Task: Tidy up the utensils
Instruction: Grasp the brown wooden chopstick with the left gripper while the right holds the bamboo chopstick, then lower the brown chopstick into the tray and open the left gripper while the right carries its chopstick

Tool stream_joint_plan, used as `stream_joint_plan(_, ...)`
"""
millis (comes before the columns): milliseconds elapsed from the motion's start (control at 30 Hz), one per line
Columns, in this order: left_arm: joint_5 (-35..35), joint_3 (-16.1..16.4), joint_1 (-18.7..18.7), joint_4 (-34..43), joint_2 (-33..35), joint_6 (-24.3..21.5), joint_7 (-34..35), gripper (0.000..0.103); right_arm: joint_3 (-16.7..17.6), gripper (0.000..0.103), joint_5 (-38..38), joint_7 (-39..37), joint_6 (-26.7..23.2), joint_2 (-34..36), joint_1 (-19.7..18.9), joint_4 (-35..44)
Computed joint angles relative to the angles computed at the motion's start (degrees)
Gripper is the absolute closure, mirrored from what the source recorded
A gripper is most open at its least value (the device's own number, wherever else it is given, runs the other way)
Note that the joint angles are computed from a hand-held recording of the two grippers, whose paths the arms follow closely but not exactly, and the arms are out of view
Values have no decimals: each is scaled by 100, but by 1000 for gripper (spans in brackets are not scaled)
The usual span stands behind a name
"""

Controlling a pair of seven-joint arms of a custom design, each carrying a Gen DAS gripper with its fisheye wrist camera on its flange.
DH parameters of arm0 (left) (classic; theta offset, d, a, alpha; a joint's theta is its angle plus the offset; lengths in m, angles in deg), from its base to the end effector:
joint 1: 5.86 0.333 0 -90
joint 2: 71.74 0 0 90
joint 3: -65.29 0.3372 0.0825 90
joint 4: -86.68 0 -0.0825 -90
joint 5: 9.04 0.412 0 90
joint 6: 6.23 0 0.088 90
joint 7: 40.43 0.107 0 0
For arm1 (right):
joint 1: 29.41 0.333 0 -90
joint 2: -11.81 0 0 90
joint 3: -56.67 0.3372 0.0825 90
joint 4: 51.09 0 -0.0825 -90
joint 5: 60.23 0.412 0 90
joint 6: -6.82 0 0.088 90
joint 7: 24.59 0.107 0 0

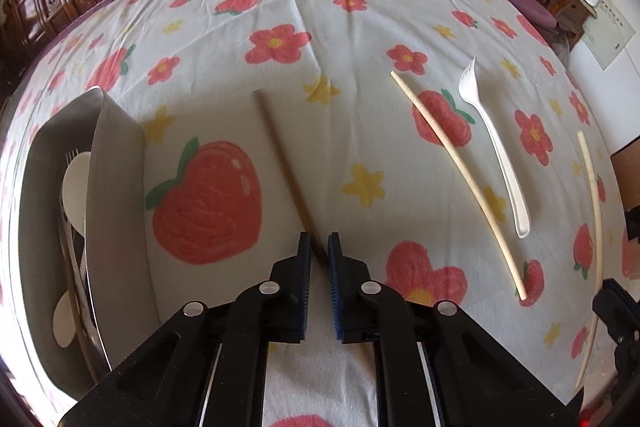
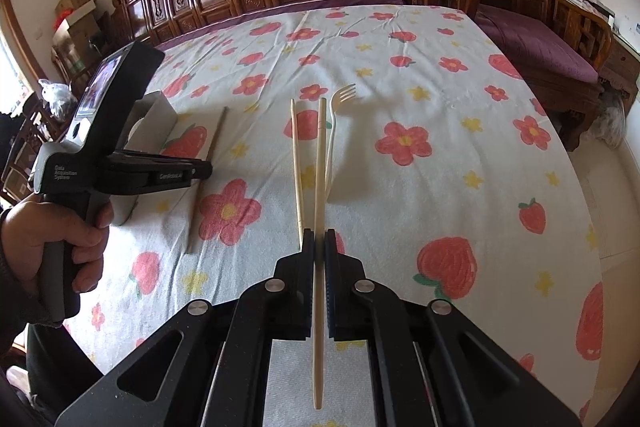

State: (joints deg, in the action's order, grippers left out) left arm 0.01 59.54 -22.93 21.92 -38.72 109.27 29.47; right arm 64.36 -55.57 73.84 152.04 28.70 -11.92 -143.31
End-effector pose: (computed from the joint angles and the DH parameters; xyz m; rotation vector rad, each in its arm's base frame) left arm 0.7388 -0.2758 0.5234 -1.9819 2.1223 -0.3591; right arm 0.6633 0.2973 0.5418 -1.9711 1.5754 -0.2728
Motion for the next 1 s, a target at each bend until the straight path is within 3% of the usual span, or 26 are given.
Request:
stream_joint_plan(700,109,-126,177,-1490,-1259,1096,329,99,73,97,26,-138,61,-9,61,76)
stream_joint_plan(1000,77,-166,405,-2141,-1896,1549,460,99,139,97,-42,-119,-53,231,264,592)
